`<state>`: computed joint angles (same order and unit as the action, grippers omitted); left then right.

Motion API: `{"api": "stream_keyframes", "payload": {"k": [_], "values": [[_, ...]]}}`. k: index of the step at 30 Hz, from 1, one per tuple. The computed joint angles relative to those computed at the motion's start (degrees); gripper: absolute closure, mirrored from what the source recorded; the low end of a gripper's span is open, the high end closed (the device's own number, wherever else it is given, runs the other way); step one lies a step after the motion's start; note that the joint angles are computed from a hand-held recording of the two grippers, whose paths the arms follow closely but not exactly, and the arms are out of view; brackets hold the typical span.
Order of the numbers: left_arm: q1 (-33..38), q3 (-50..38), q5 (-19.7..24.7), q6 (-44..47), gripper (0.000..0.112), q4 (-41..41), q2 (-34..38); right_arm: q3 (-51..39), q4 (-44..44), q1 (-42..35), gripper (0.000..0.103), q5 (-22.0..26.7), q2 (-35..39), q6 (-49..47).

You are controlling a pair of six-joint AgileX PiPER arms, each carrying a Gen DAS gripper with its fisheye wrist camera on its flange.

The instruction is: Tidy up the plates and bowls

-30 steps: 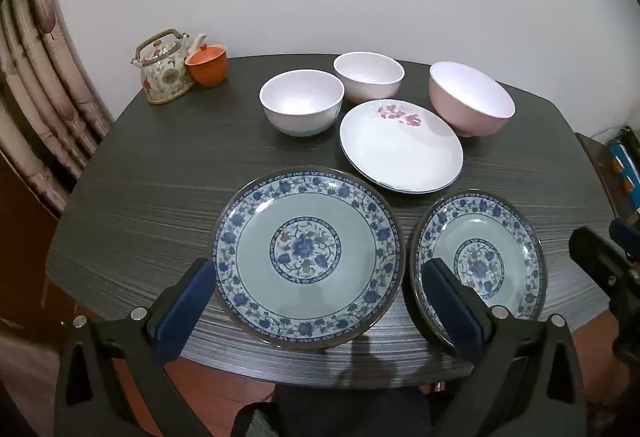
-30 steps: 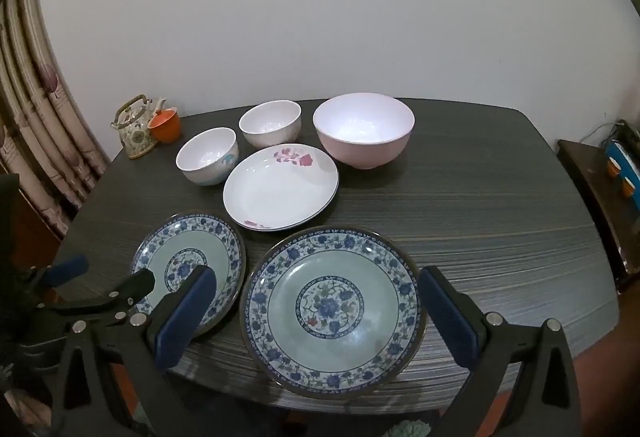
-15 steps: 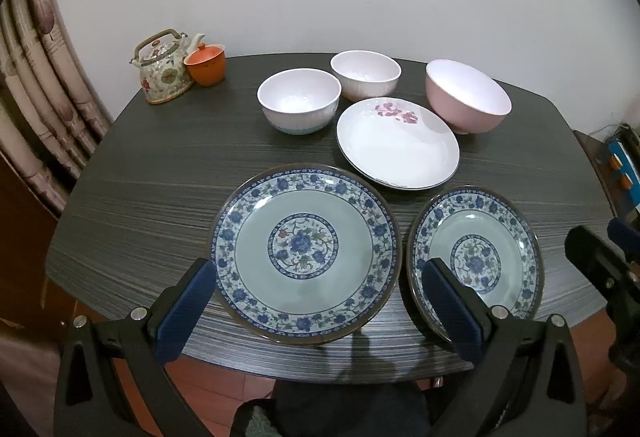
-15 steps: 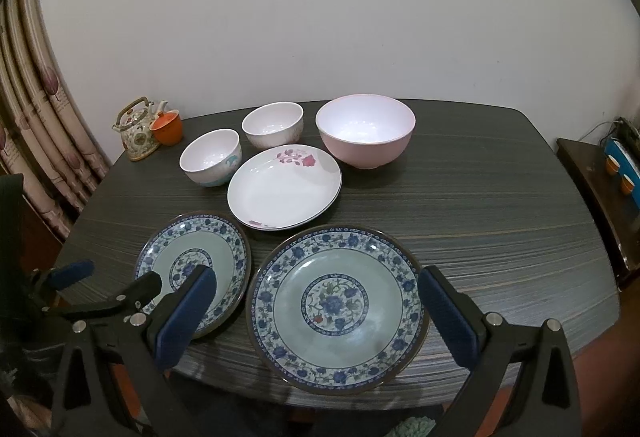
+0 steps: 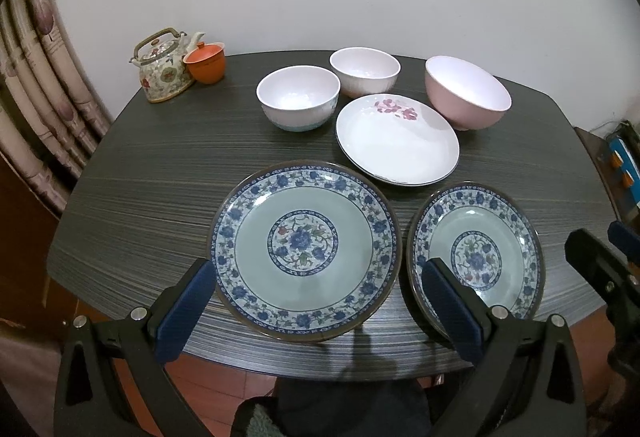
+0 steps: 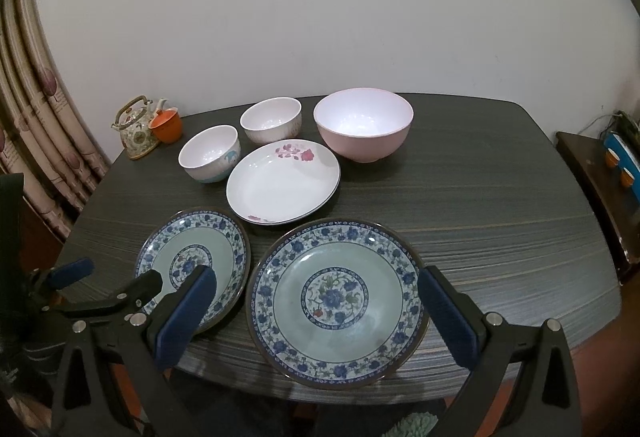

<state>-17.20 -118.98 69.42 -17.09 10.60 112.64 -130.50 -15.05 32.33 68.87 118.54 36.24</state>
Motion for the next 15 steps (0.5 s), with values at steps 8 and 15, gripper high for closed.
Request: {"api": "stream_keyframes", "payload": {"k": [8,15], "values": [[-0.3,0.1,0.1,0.3,0.010,-0.1,-0.2,1.2,0.2,-0.1,0.000,-0.4,-0.4,0.4],[-0.6,-0.1,0.3,0.6,0.010,-0.2,0.0,1.1,0.0,0.0,0.000,-0.1,-0.2,0.7]]}}
